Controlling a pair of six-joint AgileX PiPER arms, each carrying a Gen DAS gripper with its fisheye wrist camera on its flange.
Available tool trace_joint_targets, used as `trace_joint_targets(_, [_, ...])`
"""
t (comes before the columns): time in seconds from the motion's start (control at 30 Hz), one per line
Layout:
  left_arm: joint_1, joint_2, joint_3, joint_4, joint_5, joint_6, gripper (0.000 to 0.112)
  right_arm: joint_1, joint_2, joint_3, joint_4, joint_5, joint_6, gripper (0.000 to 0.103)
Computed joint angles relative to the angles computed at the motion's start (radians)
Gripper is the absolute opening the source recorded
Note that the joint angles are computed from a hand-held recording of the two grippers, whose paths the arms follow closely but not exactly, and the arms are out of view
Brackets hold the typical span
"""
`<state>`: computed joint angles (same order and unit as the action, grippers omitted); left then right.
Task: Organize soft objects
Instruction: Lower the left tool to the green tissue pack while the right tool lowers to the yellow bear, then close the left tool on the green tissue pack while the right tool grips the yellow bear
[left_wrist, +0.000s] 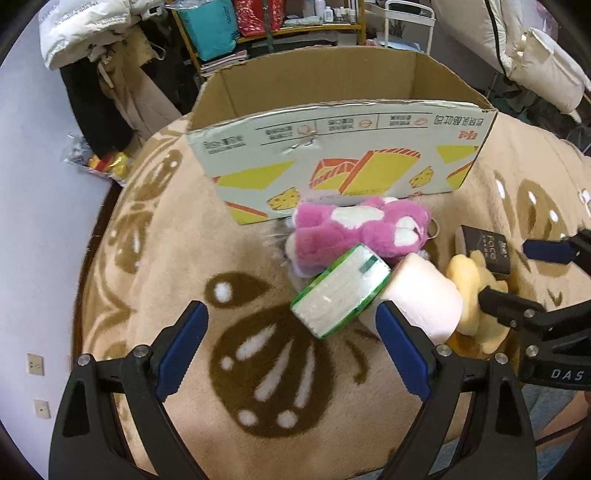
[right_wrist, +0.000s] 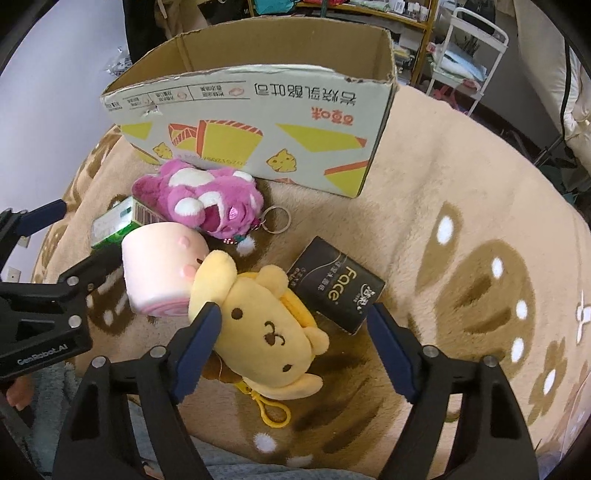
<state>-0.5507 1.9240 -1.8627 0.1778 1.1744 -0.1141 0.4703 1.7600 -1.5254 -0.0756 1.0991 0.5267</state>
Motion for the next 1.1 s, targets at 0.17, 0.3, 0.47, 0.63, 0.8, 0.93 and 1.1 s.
trace_joint_targets(0.17, [0.018, 0.033, -0.03, -0.078, -0.014, 0.056, 0.069, -0.02, 0.013, -0.001, 0.058, -0.017, -0.044, 0.066])
trace_joint_targets(0.3, [0.023, 0.03, -0.031, -0.14, -0.012, 0.107, 0.043, -0.041, 0.02, 0.005, 0.142, -0.047, -0.108, 0.039])
trace_joint_targets(0.47, [0.03, 0.03, -0.036, -0.167, 0.01, 0.097, 0.038, -0.014, 0.053, -0.037, 0.14, -0.034, -0.133, 0.025])
trace_joint_targets(0.63, [0.051, 0.002, -0.003, -0.176, 0.007, 0.079, 0.036, -0.013, 0.044, -0.034, 0.133, -0.04, -0.128, 0.021])
trace_joint_targets(0.8, [0.05, -0.045, 0.044, -0.134, -0.026, 0.047, 0.036, -0.011, 0.012, -0.017, 0.099, -0.052, -0.104, 0.02])
trace_joint_targets(0.93, [0.056, -0.07, 0.068, -0.111, -0.041, 0.009, 0.036, -0.017, -0.014, -0.009, 0.076, -0.067, -0.084, 0.018])
trace_joint_targets(1.1, [0.053, -0.108, 0.103, -0.063, -0.071, -0.043, 0.036, 0.0, -0.07, 0.015, -0.018, -0.103, -0.018, 0.007])
